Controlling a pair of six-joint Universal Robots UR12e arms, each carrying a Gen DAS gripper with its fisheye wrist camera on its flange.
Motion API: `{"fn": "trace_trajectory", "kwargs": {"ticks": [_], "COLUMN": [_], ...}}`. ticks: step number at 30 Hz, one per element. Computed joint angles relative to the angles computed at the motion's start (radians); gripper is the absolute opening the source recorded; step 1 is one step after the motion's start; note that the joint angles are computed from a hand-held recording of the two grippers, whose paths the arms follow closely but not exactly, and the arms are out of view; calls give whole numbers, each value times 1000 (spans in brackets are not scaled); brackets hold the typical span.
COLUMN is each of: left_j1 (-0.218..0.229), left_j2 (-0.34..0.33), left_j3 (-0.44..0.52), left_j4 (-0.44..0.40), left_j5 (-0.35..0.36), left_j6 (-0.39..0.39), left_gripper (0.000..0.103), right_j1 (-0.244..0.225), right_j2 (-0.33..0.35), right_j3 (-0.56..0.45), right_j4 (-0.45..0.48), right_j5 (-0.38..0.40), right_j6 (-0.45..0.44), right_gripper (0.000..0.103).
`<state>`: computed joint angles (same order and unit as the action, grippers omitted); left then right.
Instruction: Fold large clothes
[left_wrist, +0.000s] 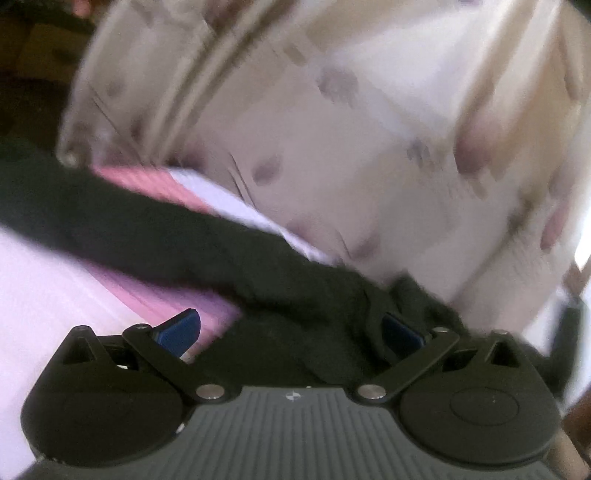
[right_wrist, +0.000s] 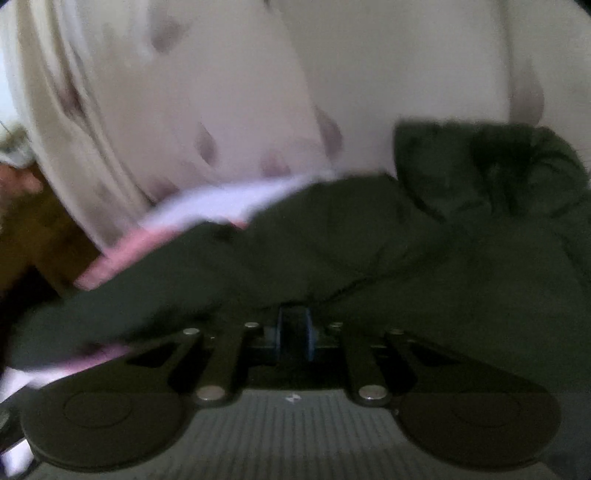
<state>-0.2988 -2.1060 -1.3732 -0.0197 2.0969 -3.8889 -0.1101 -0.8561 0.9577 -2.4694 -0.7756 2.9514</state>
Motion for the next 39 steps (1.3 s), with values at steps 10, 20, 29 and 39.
{"fn": "trace_trajectory", "kwargs": {"ticks": [10,20,29,39], "left_j1": [117,215,240,196], "left_j2": [174,206,193,124], "left_j3": [-182,-255,-246,-67], "left_j4": [-173,-136,-200,-189], "left_j5": [9,-117,-139,25], "left_j6": [-277,-474,-507,-300], "left_gripper": [100,95,6,3], "right_j1": [-108,-165,-169,-190], "right_j2": [-235,-256,-249,-236], "right_j3": [386,442,449,456], "right_j4": [-130,-130,-151,-201], "right_j5": [22,18,28,84], "right_j6": [-253,-131,-87,52], "right_gripper": [80,80,81,81]}}
